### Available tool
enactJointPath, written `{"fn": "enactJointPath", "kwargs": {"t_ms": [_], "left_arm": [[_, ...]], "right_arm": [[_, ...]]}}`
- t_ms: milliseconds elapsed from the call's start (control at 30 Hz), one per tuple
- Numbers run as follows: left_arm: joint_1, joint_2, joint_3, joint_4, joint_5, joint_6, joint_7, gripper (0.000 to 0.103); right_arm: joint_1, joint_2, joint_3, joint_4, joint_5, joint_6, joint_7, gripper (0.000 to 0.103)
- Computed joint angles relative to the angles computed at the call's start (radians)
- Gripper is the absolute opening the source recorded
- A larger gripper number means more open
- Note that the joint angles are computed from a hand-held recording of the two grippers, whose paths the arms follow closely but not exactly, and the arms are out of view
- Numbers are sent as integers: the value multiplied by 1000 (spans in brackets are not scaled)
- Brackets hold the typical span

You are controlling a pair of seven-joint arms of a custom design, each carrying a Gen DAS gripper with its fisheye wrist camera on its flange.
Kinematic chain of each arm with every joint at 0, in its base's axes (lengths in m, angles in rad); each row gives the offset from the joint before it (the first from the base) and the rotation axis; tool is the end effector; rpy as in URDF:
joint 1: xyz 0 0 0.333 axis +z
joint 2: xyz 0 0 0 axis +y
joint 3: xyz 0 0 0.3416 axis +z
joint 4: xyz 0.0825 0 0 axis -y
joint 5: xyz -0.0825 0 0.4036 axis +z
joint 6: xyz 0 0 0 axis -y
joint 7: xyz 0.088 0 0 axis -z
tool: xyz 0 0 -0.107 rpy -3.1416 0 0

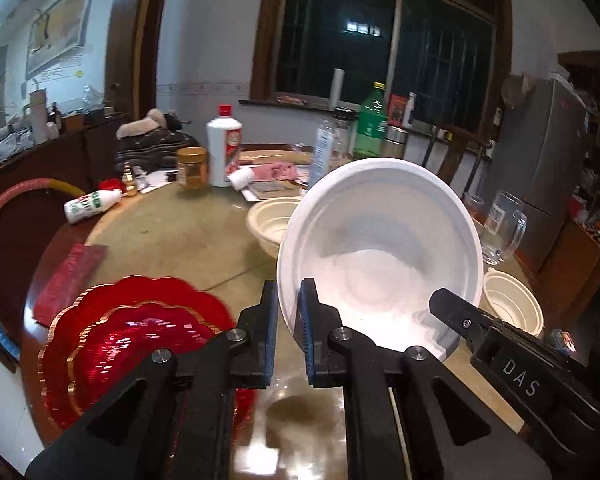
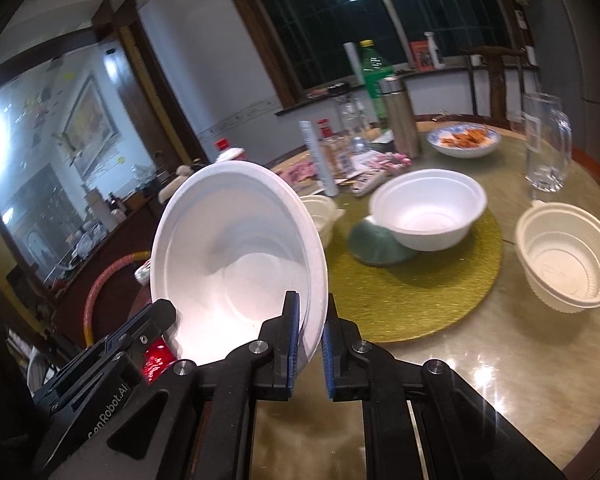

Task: Organize plates and bowls
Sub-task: 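Lift the white foam bowl and carry it toward the stacked red plates, then lower the white foam bowl into the red plates and open both grippers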

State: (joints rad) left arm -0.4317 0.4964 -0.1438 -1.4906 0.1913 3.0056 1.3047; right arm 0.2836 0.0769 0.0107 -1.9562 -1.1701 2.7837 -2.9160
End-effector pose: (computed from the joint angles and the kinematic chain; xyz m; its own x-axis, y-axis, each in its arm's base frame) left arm 0.6559 -0.4103 0.5278 -0.4727 -0.8730 0.1199 -0.5085 0.1591 -0.8462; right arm 0.5925 0.2227 0.5184 -0.3139 -0.8820 -0.3514 -0.4475 0.4639 -0.7646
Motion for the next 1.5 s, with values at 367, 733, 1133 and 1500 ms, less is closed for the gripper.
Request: {"fn": "enactJointPath", "kwargs": {"t_ms": [367, 733, 1133, 1500], "left_arm": [[48, -94, 46, -140, 21, 40, -76, 10], [110, -134, 50, -209, 2, 53, -95, 10], [168, -126, 7, -212, -39, 4, -57, 10], [192, -114, -20, -206, -85, -47, -7, 10]], "right_arm": [[78, 114, -2, 136, 147, 22, -206, 10], [169, 230, -38, 275, 364, 24, -460, 10], [217, 307, -63, 354, 576, -20, -670, 11], [209, 332, -52, 364, 716, -37, -786, 11]]}}
